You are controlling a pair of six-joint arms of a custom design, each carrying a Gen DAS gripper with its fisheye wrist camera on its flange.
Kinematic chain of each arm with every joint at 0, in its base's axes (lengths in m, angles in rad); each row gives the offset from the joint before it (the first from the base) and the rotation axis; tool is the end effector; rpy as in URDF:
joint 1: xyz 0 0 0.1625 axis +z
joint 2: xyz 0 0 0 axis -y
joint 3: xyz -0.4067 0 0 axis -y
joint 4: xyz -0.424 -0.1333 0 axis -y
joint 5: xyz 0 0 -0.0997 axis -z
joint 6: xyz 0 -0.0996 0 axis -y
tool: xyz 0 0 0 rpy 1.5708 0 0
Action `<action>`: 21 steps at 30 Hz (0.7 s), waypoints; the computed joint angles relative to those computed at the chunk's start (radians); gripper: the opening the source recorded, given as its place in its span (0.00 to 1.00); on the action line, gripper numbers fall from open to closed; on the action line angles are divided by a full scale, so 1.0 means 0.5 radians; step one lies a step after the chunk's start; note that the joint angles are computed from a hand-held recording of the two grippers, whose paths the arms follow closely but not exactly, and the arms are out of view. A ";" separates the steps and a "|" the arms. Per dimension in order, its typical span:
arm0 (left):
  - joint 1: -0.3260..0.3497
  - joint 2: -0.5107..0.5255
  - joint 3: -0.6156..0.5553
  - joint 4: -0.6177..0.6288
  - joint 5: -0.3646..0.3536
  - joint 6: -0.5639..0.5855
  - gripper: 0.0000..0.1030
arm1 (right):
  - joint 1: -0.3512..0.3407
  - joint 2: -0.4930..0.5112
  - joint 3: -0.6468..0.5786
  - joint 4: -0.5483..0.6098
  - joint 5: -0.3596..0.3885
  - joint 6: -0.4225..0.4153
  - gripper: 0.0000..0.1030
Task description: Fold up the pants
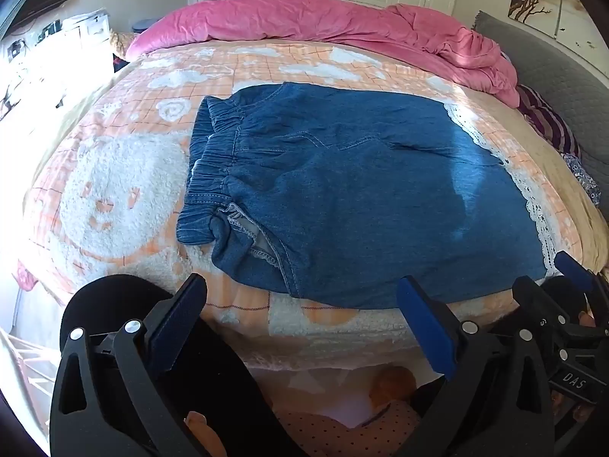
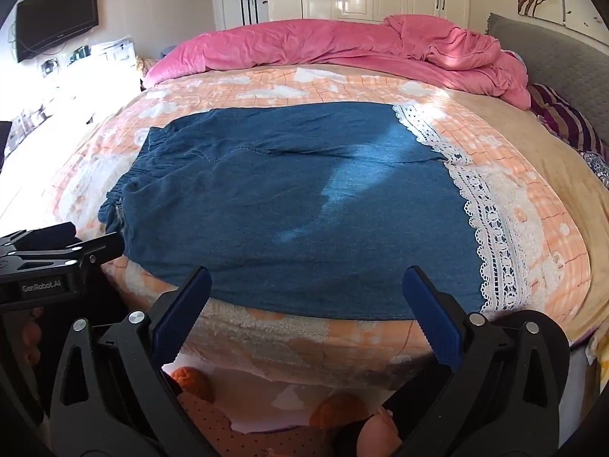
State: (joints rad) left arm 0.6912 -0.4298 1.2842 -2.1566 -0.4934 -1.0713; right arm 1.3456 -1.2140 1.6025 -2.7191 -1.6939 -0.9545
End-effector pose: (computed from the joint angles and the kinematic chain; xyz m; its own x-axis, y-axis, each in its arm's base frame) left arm -0.4229 -0.6368 -0.0597 -0.7105 -0.2934 -0.6397 0.2489 0.7455 -0.6183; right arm -0.0327 -0.6848 0.3800 -0.6803 -0.4009 0.6135 -0.6804 0.6566 -0.3255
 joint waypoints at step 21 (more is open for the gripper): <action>-0.007 0.018 0.005 -0.145 -0.046 0.133 0.96 | 0.019 -0.021 0.033 -0.065 -0.030 -0.008 0.92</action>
